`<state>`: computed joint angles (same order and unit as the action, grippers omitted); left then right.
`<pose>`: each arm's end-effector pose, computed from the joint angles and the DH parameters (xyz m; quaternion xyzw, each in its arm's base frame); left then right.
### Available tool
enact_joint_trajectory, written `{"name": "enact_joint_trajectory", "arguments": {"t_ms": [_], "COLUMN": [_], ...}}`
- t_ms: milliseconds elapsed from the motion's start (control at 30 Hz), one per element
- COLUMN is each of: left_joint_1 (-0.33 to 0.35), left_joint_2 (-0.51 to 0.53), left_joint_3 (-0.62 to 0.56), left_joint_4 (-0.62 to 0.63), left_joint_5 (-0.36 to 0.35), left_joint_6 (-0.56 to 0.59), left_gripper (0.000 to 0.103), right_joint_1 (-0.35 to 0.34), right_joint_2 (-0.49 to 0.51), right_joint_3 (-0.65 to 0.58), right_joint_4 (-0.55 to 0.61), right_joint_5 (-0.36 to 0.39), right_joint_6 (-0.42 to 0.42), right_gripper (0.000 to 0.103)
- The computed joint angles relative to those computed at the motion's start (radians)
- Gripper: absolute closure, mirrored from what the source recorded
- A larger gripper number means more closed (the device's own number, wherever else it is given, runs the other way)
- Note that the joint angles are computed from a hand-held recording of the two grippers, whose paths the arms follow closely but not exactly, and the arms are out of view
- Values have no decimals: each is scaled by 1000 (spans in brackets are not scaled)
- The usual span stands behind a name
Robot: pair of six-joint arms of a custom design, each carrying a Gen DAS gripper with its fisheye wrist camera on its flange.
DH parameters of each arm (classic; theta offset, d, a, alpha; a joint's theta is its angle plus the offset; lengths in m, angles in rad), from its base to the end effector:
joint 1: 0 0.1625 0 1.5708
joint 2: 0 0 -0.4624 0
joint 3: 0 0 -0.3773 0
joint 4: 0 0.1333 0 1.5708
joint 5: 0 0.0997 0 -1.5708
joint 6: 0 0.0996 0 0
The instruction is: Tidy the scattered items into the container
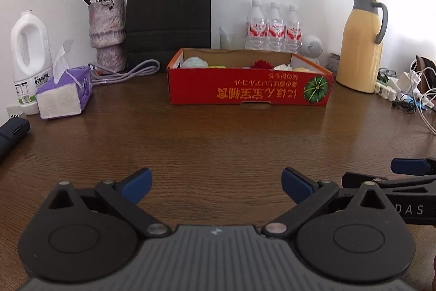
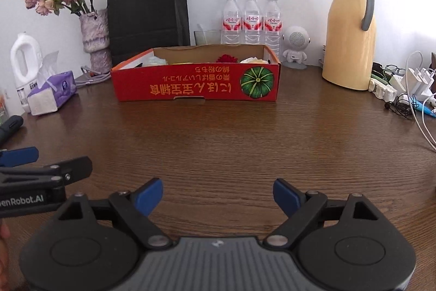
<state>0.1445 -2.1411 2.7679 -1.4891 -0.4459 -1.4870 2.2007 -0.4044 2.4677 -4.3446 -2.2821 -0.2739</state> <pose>-0.0705 -0.2358 0.2329 0.1608 0.7987 -0.4635 0.3485 0.2740 -0.2600 0.0198 0.2748 -0.8436 0.3787 0.2636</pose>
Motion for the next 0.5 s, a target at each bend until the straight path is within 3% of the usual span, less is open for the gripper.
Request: {"name": "enact_joint_trajectory", "arguments": {"t_ms": [133,367,500], "left_joint_1": [107,220,265], "left_joint_2": [85,198,249], "left_joint_3": [16,36,23], "left_joint_4": [-218,-530,-588], "left_joint_5": [15,15,-6], "left_joint_6": [133,350,379], "left_gripper": [0,0,0], "right_joint_1": [-13,-21,-16], "right_joint_2": [-7,-5,7], "right_joint_3": [-29,-78,-96], "right_joint_4": [69,151,151], "right_joint_5": [6,-50,-78], "right_joint_6": [13,7,-3], "right_gripper": [15,14,8]}}
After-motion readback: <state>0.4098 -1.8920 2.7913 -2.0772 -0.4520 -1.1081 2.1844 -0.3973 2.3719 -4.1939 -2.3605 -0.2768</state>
